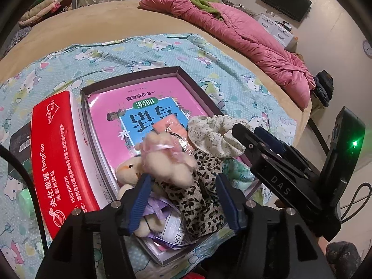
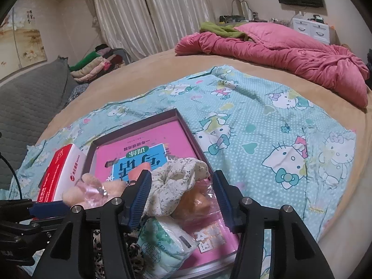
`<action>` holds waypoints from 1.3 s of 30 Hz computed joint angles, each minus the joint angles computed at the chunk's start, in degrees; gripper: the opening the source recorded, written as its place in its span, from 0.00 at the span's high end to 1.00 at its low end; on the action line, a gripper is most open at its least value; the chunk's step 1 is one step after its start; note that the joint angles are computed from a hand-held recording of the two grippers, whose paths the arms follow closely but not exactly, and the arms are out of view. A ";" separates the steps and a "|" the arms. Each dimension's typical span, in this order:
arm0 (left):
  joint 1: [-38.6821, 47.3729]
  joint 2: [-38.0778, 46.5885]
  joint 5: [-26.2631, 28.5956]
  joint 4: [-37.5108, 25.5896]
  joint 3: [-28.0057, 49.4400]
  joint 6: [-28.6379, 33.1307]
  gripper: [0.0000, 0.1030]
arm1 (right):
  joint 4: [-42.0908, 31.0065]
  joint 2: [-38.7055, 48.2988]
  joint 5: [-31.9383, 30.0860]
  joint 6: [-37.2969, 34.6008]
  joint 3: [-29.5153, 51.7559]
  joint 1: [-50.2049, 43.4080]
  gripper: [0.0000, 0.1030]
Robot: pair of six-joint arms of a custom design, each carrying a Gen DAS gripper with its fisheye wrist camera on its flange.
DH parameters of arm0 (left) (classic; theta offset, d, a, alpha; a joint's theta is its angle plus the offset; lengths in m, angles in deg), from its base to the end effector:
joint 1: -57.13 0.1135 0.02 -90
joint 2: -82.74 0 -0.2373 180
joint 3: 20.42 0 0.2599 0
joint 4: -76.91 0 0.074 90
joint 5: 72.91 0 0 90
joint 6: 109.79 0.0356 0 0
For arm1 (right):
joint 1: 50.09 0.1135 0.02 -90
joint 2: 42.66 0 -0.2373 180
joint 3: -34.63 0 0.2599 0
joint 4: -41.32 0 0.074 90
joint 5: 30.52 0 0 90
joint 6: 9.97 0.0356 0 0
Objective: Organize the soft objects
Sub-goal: 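Lower and release the bear into the tray with the left gripper while the right releases the cloth, then move both grippers back toward the green ball and white wrapped pack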
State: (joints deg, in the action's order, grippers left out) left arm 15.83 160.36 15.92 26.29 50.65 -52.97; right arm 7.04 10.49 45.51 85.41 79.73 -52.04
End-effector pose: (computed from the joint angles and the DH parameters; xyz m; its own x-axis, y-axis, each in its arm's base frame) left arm 0.2159 -0.1887 0.2235 -0.8849 0.0491 -0.4631 0.1998 0.9383 -0.2823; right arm 0.2154 0.0013 0.1939 -0.6837 0.1143 -0.7208 -0.0816 0.9695 0.2312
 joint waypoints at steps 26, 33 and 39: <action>-2.02 -10.81 -8.15 -9.02 -1.36 -1.60 0.22 | -9.07 -11.21 1.62 5.05 2.57 2.82 0.25; -2.05 -15.24 -9.86 -12.47 -1.78 -2.01 0.20 | -13.72 -13.51 6.14 8.81 5.66 8.51 0.24; -1.51 -19.23 -10.66 -15.47 -2.31 -2.48 0.17 | -16.35 -14.95 10.83 10.34 7.83 13.61 0.23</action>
State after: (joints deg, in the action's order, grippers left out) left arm 14.32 141.13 5.26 10.81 48.34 -55.44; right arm -9.31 -4.46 56.34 95.75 87.56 -38.42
